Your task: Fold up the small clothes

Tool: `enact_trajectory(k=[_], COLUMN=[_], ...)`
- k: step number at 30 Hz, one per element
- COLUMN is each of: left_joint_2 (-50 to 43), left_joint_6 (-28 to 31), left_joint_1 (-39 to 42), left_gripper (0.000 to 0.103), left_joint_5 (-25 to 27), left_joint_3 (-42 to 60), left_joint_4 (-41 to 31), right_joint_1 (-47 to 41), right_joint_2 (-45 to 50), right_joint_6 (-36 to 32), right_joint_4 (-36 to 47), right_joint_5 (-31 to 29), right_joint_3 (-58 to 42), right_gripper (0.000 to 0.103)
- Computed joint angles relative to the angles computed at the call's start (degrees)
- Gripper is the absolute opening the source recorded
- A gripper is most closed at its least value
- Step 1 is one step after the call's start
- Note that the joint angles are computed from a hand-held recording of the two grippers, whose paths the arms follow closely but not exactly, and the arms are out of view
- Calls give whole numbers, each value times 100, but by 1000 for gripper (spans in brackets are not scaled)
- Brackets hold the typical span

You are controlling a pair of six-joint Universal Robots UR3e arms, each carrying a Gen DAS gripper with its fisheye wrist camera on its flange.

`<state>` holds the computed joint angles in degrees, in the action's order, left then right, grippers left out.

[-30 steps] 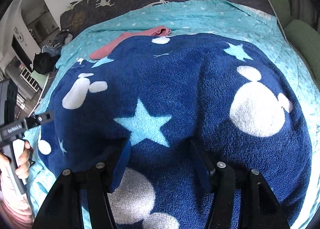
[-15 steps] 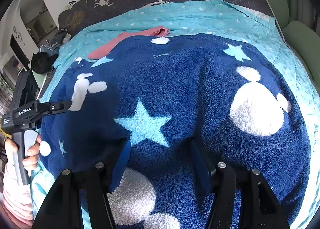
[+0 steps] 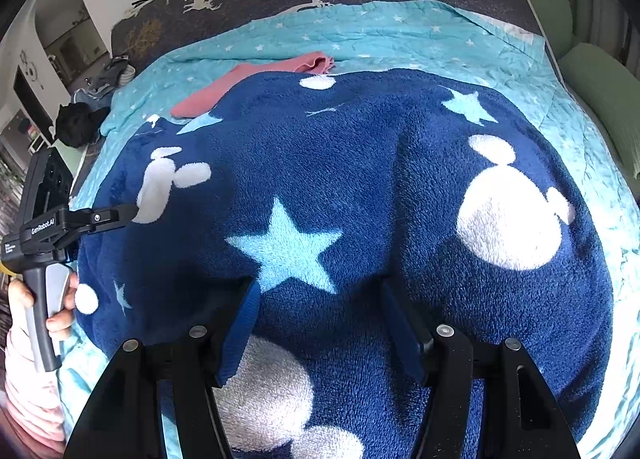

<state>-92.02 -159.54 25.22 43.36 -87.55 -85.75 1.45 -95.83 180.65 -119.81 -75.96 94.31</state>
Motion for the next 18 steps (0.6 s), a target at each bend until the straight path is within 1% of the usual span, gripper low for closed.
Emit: enact_trajectory(k=[2, 4, 6, 8, 9, 11, 12, 13, 14, 15, 16, 18], left_joint_2=[-15, -52, -109, -152, -142, -20, 35, 19, 58, 79, 132, 239], left_joint_6=[-4, -99, -153, -242, -285, -291, -220, -161, -177, -240, -316, -618], left_joint_1=[55, 39, 22, -45, -90, -219, -261, -272, -273, -296, -324, -441], left_gripper=[87, 87, 88, 89, 89, 87, 74, 61, 59, 51, 46, 42], left_joint_5=[-40, -38, -30, -18, 33, 237, 286, 270, 289, 332, 404, 582], left_joint_3=[56, 65, 72, -31, -90, -222, -215, -144, -97, -71, -43, 96], left_joint_4=[-66, 62, 139, 301, 419, 704, 678, 554, 462, 502, 554, 630], right_joint_1=[-70, -111, -149, -232, -214, -93, -86, -114, -110, -100, -96, -125], right_joint_2=[-143, -285, -226, -19, 211, 824, 935, 926, 894, 874, 844, 758], right_joint_6=[-41, -122, -167, -108, -93, 33, 122, 186, 189, 169, 166, 102], right_joint_4=[67, -172, -232, -131, 48, 450, 325, -38, -241, -245, -252, -233], right_joint_5=[82, 83, 112, 327, 360, 183, 205, 257, 252, 238, 233, 267], right_joint_3=[-88, -71, -238, -427, -610, -968, -881, -632, -515, -508, -497, -436], right_gripper=[64, 64, 64, 64, 64, 64, 64, 64, 65, 65, 66, 66])
